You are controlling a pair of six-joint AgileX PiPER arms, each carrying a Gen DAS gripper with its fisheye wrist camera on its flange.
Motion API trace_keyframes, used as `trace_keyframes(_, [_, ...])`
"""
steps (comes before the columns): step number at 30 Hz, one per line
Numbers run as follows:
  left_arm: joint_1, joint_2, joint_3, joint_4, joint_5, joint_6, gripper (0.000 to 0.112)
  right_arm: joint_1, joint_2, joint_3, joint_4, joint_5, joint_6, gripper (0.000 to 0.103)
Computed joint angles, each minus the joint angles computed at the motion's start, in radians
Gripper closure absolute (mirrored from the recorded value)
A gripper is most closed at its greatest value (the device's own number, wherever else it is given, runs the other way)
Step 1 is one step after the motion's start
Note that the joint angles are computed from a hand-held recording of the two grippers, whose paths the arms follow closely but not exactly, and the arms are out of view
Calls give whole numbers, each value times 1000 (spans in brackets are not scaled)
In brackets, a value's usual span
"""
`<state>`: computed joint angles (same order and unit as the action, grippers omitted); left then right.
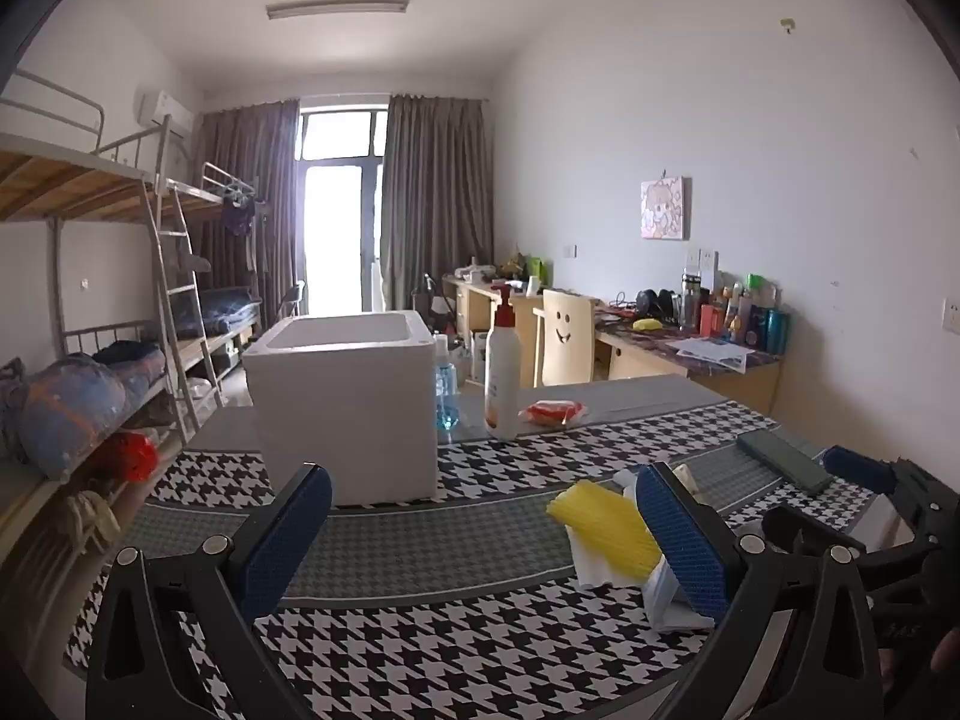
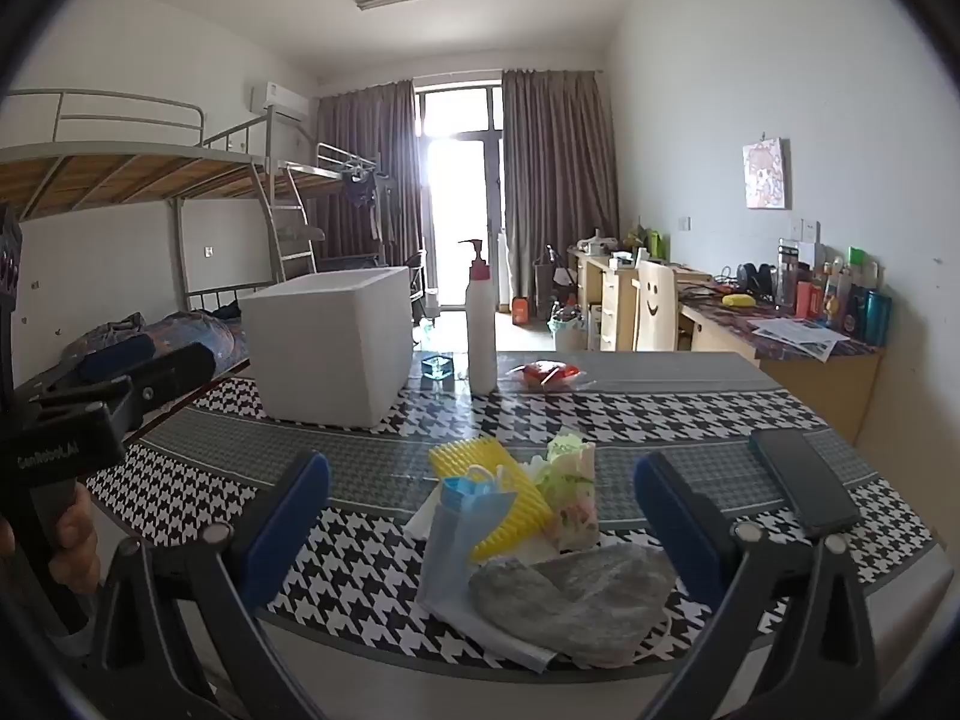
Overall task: Organize soft objects
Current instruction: 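Move both tools toward the pile of soft items on the table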
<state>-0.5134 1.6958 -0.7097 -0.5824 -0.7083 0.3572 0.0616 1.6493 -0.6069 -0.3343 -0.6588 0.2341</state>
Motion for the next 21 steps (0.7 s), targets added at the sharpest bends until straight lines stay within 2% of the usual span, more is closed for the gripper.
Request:
trace_keyframes(2, [-2,-2,6,-7,3,2,10,0,0,0,4,-2,-3,1])
trace_keyframes(3, [24,7,-14,23,44,-27,10,0,0,0,5,-2,-4,1])
trace_keyframes(5, [16,5,-7,22,32,-26,10,-2,-1,-1,-4,2,3,1])
trace_keyframes(12, [27,5,-20,24,69,-8,10,-5,-5,6,4,-7,-5,1])
trace_keyframes(18, [19,-2,-17,12,57,-8,10,-35,-6,3,-50,-4,31,1])
trace_keyframes(21, [18,0,-17,21,57,-19,10,-12,3,-4,-7,2,2,1])
